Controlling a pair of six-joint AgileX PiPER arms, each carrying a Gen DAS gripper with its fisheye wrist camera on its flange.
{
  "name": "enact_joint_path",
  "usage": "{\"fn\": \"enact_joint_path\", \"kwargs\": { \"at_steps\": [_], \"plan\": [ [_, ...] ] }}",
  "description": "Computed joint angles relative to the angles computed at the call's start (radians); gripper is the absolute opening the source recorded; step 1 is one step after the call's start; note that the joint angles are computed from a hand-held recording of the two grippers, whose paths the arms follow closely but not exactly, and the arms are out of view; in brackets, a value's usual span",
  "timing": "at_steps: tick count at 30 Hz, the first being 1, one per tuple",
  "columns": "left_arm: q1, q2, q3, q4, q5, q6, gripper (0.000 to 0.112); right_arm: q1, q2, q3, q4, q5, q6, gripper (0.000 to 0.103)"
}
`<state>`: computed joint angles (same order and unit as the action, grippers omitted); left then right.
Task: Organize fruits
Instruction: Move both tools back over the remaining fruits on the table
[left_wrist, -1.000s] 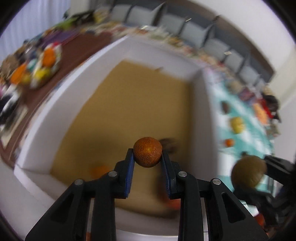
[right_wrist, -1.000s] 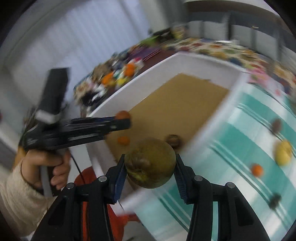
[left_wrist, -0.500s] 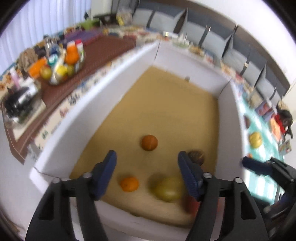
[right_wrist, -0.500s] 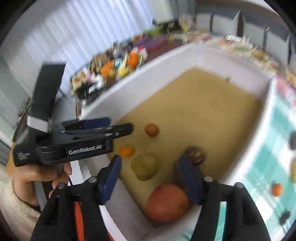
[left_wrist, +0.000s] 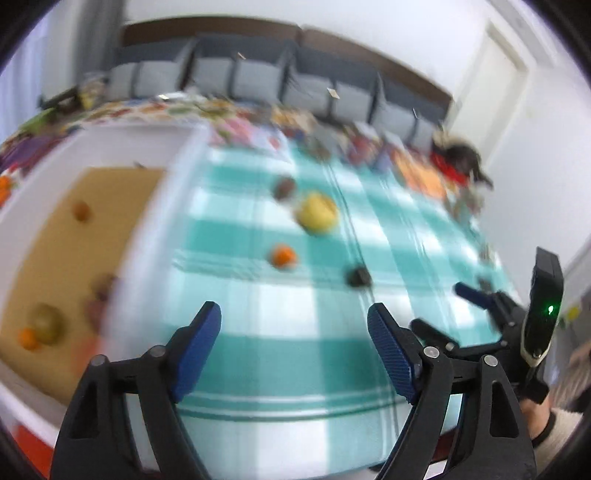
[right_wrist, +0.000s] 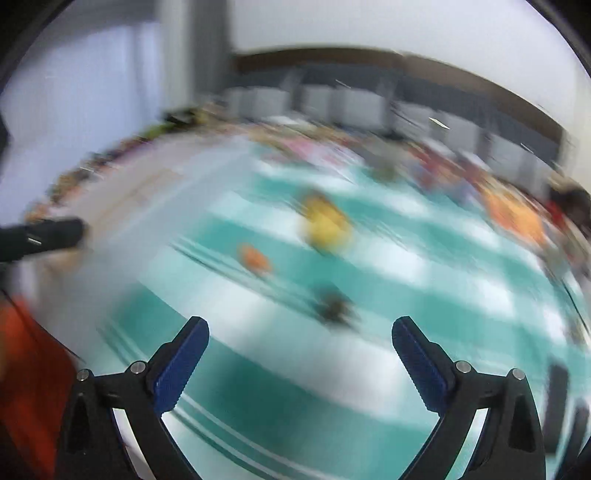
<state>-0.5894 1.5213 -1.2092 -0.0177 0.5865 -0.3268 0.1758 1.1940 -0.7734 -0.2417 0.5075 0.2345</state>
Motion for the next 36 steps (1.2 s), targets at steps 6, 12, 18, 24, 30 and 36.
{"fn": "enact_joint_path", "kwargs": {
  "at_steps": [6, 12, 18, 24, 30, 36],
  "plan": [
    [-0.179, 0.224, 0.001, 0.271, -0.079, -0.269, 0.083, -0.311, -0.066, 0.213, 0.236, -0.1, -0.308, 0.099],
    [-0.186, 0.305, -0.033, 0.406, -0.072, -0.394, 0.083, -0.335, -0.046, 0.225, 0.258, -0.155, -0.353, 0.099],
    [-0.181, 0.315, 0.0, 0.505, -0.093, -0.486, 0.084, -0.327, -0.01, 0.224, 0.239, -0.162, -0.312, 0.099],
    [-0.189, 0.32, 0.018, 0.575, -0.113, -0.531, 0.09, -0.367, 0.039, 0.209, 0.258, -0.158, -0.311, 0.099],
    [-0.2, 0.32, 0.033, 0.642, -0.124, -0.59, 0.09, -0.351, 0.05, 0.226, 0.196, -0.187, -0.231, 0.103],
    [-0.212, 0.316, 0.054, 0.724, -0.135, -0.675, 0.091, -0.35, 0.042, 0.241, 0.191, -0.208, -0.224, 0.103]
  ]
}}
